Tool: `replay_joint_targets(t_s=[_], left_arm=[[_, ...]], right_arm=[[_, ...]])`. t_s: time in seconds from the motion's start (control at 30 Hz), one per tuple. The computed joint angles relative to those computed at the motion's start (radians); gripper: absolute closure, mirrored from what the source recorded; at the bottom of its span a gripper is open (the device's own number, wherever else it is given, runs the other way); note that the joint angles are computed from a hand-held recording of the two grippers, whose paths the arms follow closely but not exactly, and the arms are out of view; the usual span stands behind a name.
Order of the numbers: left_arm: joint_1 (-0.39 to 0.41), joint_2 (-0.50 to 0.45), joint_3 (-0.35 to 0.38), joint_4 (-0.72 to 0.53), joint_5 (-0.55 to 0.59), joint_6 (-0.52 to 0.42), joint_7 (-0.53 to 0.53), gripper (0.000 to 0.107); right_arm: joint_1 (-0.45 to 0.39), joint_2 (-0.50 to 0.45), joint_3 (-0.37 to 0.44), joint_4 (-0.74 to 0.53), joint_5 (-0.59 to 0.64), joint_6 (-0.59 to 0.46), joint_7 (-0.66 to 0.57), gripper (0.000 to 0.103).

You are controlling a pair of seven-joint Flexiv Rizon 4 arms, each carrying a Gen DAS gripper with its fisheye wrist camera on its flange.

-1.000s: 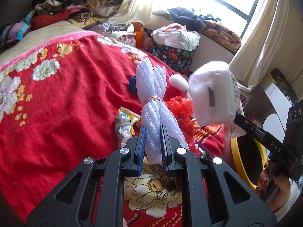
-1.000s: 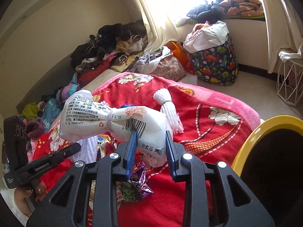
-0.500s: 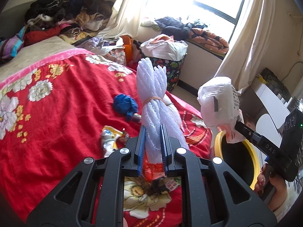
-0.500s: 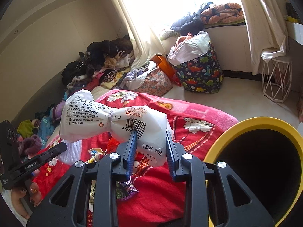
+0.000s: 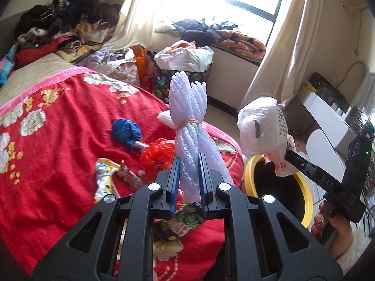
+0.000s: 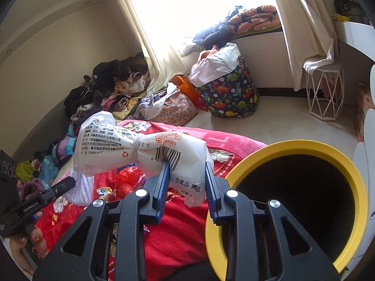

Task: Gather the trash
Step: 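Carry both held items over the yellow-rimmed bin and open both tools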

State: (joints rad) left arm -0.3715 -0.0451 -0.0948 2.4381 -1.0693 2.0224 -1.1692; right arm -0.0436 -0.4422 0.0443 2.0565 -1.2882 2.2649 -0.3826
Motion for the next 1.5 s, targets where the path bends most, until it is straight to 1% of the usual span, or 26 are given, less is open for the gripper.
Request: replay_joint_targets(t_s=[0.37, 0.6, 0.97, 1.03, 1.13, 1.3, 1.4, 1.5], left_arm=[[-0.045, -0.04, -0.008, -0.05, -0.014, -0.001, 0.041, 0.097], [-0.087, -0.078, -0.005, -0.096, -0.051, -0.006, 0.082, 0.096], [-0.14, -0.129, 0.011, -0.157, -0.087, -0.035, 0.137, 0.096], [-0.149, -0.139, 0.016, -0.168, -0.091, -0.041, 0.145, 0.096], [-0.169, -0.155, 0.024, -0.184, -0.101, -0.047, 0.157, 0.096], [-0.192, -0.177, 0.042, -0.207, -0.099, -0.074, 0.164, 0.096], [-0.212, -0.191, 0.061, -0.221, -0.095, -0.095, 0.163, 0.096], [-0.247, -0.208, 0.094, -0.238, -0.098, -0.122, 0.168, 0.096]], right_arm=[[-0.037, 0.03, 0.004, 0.056, 0.071, -0.015, -0.034, 0.075], [-0.061, 0.046, 0.014, 0.089, 0.13, -0.028, -0.073, 0.075], [-0.104, 0.056, 0.034, 0.128, 0.218, -0.078, -0.104, 0.075], [-0.114, 0.055, 0.039, 0.131, 0.226, -0.085, -0.104, 0.075], [-0.116, 0.065, 0.043, 0.15, 0.273, -0.106, -0.129, 0.075], [-0.147, 0.06, 0.058, 0.147, 0.292, -0.14, -0.118, 0.075], [-0.155, 0.063, 0.066, 0.154, 0.321, -0.157, -0.128, 0.075], [-0.176, 0.063, 0.08, 0.155, 0.324, -0.175, -0.125, 0.075]])
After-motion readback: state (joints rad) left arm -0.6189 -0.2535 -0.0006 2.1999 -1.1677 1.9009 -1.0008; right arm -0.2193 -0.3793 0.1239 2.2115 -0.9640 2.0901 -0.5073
